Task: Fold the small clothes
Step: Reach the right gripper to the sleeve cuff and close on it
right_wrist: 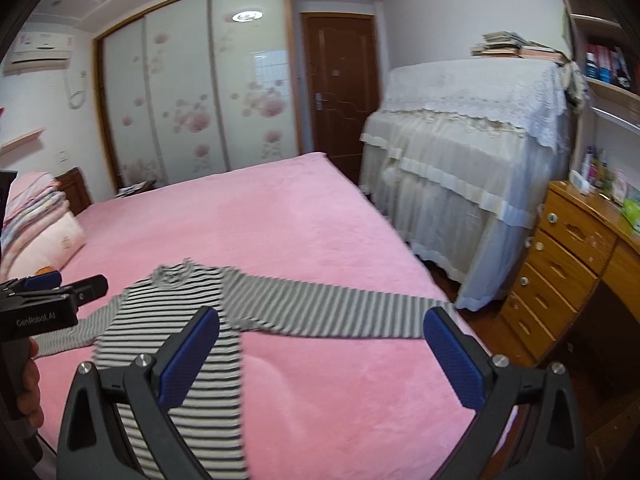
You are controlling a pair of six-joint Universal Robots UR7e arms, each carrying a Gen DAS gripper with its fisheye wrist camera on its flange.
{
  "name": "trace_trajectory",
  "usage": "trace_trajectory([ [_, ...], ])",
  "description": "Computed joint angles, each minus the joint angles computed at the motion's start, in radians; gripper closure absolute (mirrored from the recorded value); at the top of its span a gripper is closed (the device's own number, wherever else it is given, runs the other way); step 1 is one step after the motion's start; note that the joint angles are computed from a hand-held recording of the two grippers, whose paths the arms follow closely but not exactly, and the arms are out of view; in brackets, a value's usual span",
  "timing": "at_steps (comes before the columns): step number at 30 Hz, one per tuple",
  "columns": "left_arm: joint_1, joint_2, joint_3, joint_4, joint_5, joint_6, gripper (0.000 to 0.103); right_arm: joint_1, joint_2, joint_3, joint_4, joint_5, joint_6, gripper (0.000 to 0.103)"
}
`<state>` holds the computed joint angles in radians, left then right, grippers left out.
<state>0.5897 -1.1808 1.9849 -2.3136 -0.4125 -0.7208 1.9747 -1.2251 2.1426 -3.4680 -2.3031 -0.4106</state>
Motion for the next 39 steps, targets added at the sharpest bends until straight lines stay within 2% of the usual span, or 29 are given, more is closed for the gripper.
trace_trajectory([
  [3,0.062,0.104,-0.044,-0.171,0.004,0.142,0.001,-0.054,0.028,-0.023,-0.064,-0.006,-0.051,0.001],
  [5,0.099,0.168,-0.079,-0.268,-0.011,0.216,0.001,-0.105,0.035,-0.036,-0.078,0.012,-0.040,0.001],
  [8,0.158,0.255,-0.133,-0.393,-0.071,0.294,0.001,-0.181,0.034,-0.057,-0.034,0.057,-0.002,0.001],
  [10,0.200,0.317,-0.174,-0.467,-0.119,0.333,0.001,-0.216,0.049,-0.066,-0.049,0.074,0.000,0.001],
  [12,0.232,0.363,-0.199,-0.528,-0.160,0.364,0.001,-0.253,0.072,-0.084,-0.057,0.063,0.005,0.001],
  [14,0.261,0.408,-0.235,-0.528,-0.188,0.354,0.001,-0.283,0.093,-0.098,-0.069,0.053,0.013,0.001],
  [18,0.315,0.499,-0.303,-0.543,-0.250,0.351,0.001,-0.354,0.109,-0.105,-0.034,0.106,0.051,0.001],
  [19,0.321,0.518,-0.315,-0.545,-0.254,0.352,0.001,-0.378,0.111,-0.102,-0.021,0.134,0.063,0.003],
  [22,0.340,0.599,-0.387,-0.535,-0.264,0.372,0.001,-0.425,0.127,-0.113,0.023,0.153,0.097,0.010],
  [27,0.331,0.724,-0.488,-0.534,-0.212,0.470,0.001,-0.492,0.138,-0.125,0.094,0.198,0.166,0.010],
  [31,0.318,0.790,-0.546,-0.512,-0.173,0.520,0.001,-0.556,0.133,-0.140,0.156,0.282,0.236,0.014],
  [34,0.313,0.806,-0.564,-0.497,-0.169,0.514,0.001,-0.600,0.132,-0.164,0.225,0.352,0.300,0.024],
  [39,0.312,0.814,-0.575,-0.471,-0.172,0.477,0.001,-0.628,0.160,-0.194,0.210,0.400,0.336,0.028],
])
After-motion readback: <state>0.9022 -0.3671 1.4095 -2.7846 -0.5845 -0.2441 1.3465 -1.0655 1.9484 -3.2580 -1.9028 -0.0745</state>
